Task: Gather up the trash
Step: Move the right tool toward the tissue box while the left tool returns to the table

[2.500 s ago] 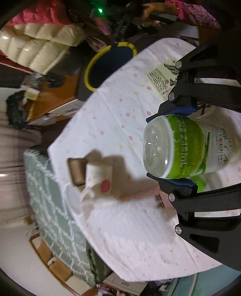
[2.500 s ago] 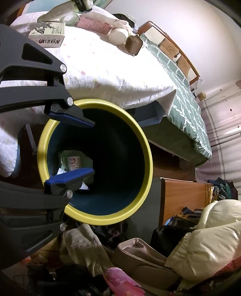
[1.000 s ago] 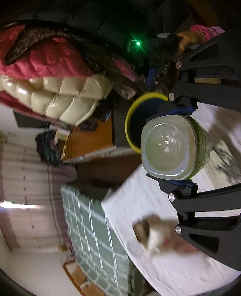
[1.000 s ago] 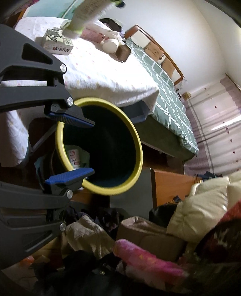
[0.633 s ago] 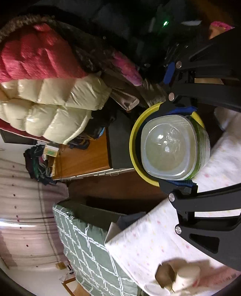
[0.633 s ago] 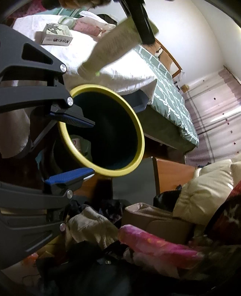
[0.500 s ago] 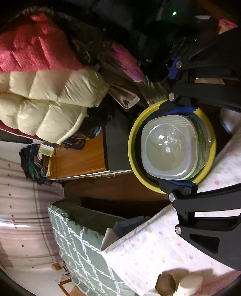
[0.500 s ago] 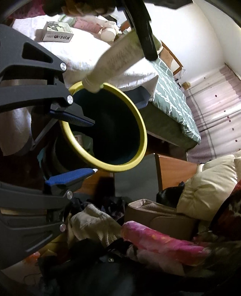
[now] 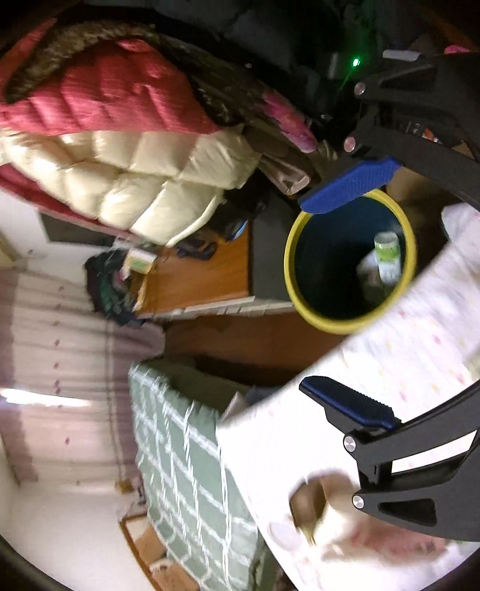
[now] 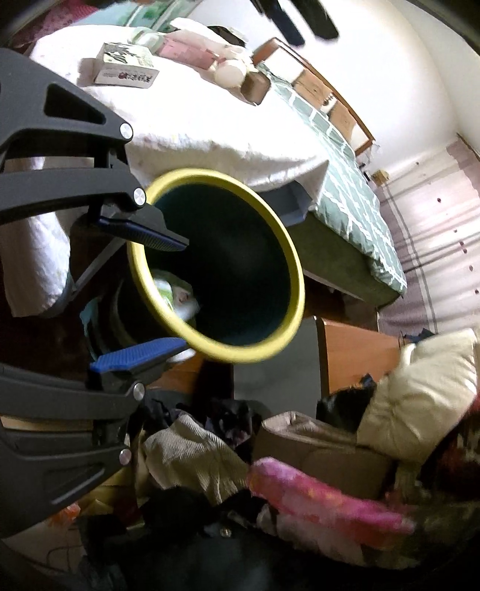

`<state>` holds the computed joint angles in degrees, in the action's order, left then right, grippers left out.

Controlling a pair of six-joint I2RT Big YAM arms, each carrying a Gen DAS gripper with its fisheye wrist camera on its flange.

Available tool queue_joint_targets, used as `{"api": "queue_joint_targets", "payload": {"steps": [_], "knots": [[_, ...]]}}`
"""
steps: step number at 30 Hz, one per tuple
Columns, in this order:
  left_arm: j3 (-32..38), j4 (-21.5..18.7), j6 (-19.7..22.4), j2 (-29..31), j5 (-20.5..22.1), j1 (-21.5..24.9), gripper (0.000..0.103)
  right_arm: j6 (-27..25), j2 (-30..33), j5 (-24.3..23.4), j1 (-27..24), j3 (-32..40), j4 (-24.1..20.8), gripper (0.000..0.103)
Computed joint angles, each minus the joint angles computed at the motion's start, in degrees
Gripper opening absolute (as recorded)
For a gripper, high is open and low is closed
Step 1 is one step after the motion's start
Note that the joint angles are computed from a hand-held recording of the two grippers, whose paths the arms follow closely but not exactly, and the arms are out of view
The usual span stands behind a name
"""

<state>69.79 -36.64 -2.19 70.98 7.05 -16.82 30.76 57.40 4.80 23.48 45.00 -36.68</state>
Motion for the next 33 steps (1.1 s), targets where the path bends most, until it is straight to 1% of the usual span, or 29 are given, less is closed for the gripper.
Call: {"api": "queue_joint_targets", "payload": {"steps": [4,6,8,11,12,14,15,17,21,25,26,29,30,33], "knots": [[-6.28,-0.06,-0.01,-9.09,-1.31,5.04,0.091,-0.03,1.25,0.32,3.64,1.32,0.08,0.047],[-9.27,-0.68,0.07,-13.62,-2.31,8.59,0.092,-0.26,1.97,0.66,6.22,2.25,0.21,0.047],[-12.02,-1.74,-0.04,-17.84,-2.13,12.98,0.092,-0.44,2.85,0.99,9.01,3.27,0.32,0.047],[-15.69,-4.19,-0.10,-23.62,-1.26,20.88,0.092,-1.71,5.11,2.04,14.60,5.48,0.75,0.048],[-16.89,-5.52,0.48,-25.47,-0.09,24.43,0.092,-2.10,5.78,2.32,15.88,6.10,0.74,0.048],[-18.50,-7.51,2.00,-27.83,1.62,29.56,0.092,-3.25,7.68,2.88,18.81,7.67,0.72,0.048],[-19.54,-8.72,3.16,-29.26,2.64,32.93,0.092,-3.85,8.82,3.23,20.30,8.51,0.58,0.048],[-21.06,-10.34,4.91,-31.11,4.81,38.63,0.092,-4.58,10.93,4.14,22.73,10.02,0.06,0.048],[-23.09,-12.41,7.11,-32.99,10.01,47.52,0.092,-4.62,13.70,5.29,25.61,12.19,-1.27,0.048],[-24.24,-13.08,9.13,-33.56,14.68,53.92,0.092,-4.84,14.86,6.34,28.45,14.16,-3.17,0.048],[-24.42,-13.10,9.67,-33.57,15.69,55.17,0.092,-4.88,15.06,6.18,29.06,14.49,-3.48,0.048],[-24.91,-12.69,9.80,-33.65,17.08,56.56,0.092,-5.37,16.06,5.42,31.84,15.48,-4.09,0.048],[-24.78,-12.90,9.73,-33.78,17.18,56.59,0.092,-5.71,16.64,4.58,32.83,15.95,-4.13,0.048],[-25.07,-13.27,11.02,-34.30,18.69,58.72,0.092,-6.98,18.43,1.03,35.10,17.39,-3.39,0.048]]}}
